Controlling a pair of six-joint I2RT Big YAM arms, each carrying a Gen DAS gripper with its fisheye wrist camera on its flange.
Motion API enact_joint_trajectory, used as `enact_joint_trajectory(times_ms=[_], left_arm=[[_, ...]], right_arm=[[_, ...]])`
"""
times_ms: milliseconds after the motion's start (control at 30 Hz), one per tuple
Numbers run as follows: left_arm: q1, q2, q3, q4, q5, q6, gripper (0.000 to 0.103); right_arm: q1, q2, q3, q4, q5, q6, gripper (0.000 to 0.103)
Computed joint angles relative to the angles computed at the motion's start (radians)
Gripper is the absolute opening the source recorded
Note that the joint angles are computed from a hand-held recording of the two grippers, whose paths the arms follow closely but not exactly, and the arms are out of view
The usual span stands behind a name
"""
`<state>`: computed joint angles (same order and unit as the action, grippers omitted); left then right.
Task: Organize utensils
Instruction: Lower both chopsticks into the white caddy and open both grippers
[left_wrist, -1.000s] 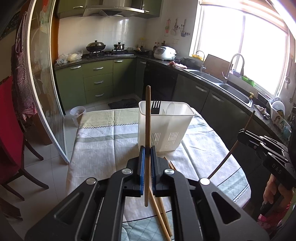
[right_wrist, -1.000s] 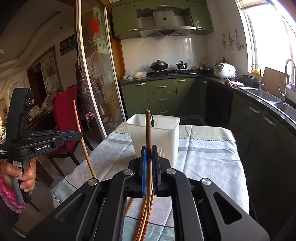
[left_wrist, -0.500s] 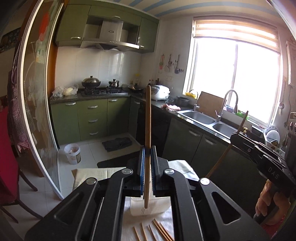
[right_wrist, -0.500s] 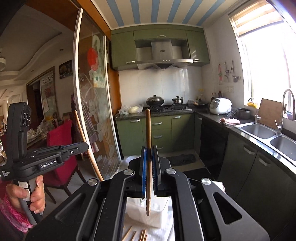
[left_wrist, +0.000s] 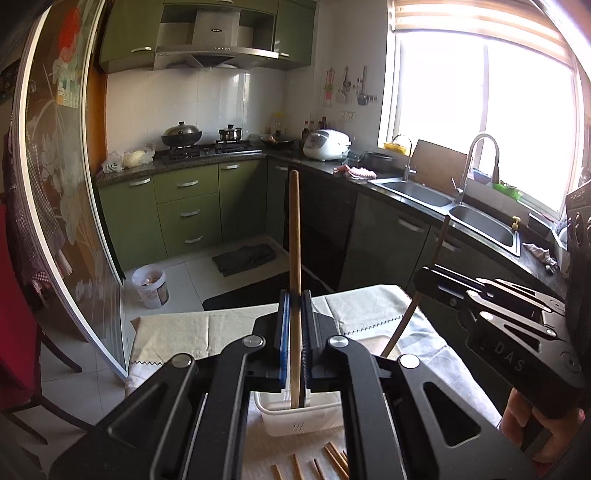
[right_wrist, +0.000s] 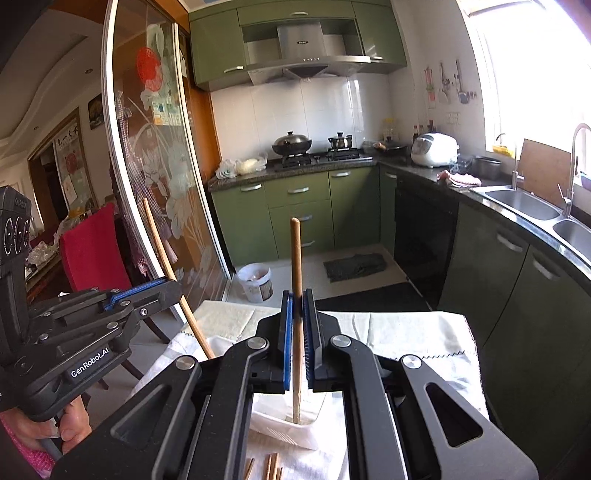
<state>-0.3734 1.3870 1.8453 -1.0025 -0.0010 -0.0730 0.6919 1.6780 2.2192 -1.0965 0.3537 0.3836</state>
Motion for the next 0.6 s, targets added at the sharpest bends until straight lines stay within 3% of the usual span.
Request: enact_joint_trajectory(times_ms=[200,300,400,533,600], left_arm=[[0.005,-0.008,-0.035,-0.031,0.003,0.001,0.007],[0.011,-0.034,-0.057,-0.035,0.009,-0.014,0.024],[0.024,-0.073,-0.081,-0.060,0.027,-0.022,0.027],[0.030,-0.119,-0.135,-0.157,0.011,-0.029,0.038],[0.035,-0.128,-0.174,-0.231,0.017,-0.035,0.038]], right_arm=[[0.007,-0.028,-0.083,0.025,-0.019,0.022,0.011],[0.023,-0.066,-0.125,0.047,0.003,0.020,0.012],[0.055,-0.145,-0.220,0.092,0.029,0.025,0.012],[0.099,-0.271,-0.388,0.120,0.065,0.063,0.018],[0.124,-0.337,-0.483,0.125,0.088,0.105,0.018]])
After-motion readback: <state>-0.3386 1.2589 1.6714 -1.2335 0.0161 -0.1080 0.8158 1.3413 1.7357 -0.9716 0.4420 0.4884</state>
